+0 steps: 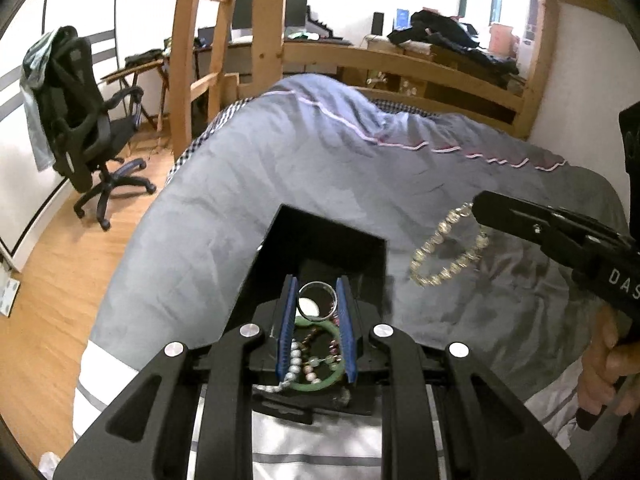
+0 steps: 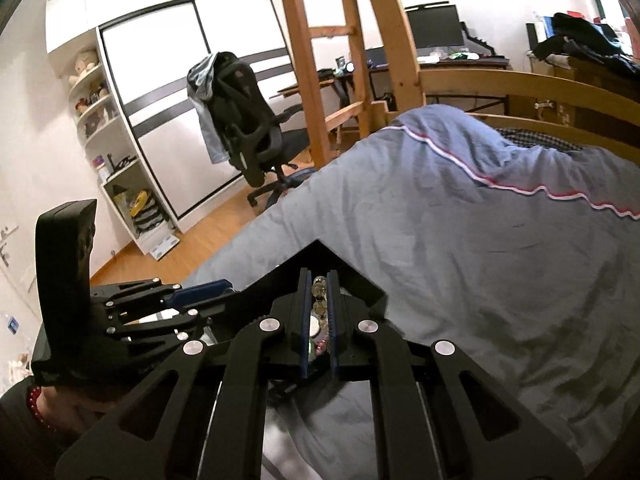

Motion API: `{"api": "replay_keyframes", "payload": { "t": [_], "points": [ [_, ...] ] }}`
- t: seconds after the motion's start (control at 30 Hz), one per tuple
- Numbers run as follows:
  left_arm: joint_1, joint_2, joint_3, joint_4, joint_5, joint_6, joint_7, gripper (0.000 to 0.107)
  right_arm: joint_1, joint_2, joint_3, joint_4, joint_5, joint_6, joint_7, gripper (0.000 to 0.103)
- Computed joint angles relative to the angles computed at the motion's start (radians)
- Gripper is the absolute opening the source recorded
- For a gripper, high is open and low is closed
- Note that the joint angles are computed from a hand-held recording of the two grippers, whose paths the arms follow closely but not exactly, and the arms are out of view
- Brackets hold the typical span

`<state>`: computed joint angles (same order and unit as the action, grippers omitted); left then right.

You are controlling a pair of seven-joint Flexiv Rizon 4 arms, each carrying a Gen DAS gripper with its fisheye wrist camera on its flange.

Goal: Organize jewelry

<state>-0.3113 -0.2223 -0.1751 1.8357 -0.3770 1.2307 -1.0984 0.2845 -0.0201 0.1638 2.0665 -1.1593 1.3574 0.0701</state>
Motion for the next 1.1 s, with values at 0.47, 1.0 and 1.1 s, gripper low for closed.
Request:
{"api": "replay_keyframes", "payload": {
  "t": [0.47, 1.0, 1.1],
  "points": [
    [0.027, -0.042, 0.008, -0.035, -0.033, -0.119, 0.005, 0.020, 0.081, -0.145, -0.042, -0.077, 0.183, 0.035, -0.148, 0.009],
    [-0.003, 0.055, 0.113, 0.016, 0.274, 0.033, -0.355, 0.097, 0.065, 0.028, 0.018, -0.027, 0.092, -0.146, -0.023, 0.099],
    [0.004, 0.138, 0.099, 0.099, 0.281, 0.060, -0.307, 0.097, 0.084, 0.066, 0.069, -0.024, 0.118, -0.234, -0.076, 0.099]
  ]
}}
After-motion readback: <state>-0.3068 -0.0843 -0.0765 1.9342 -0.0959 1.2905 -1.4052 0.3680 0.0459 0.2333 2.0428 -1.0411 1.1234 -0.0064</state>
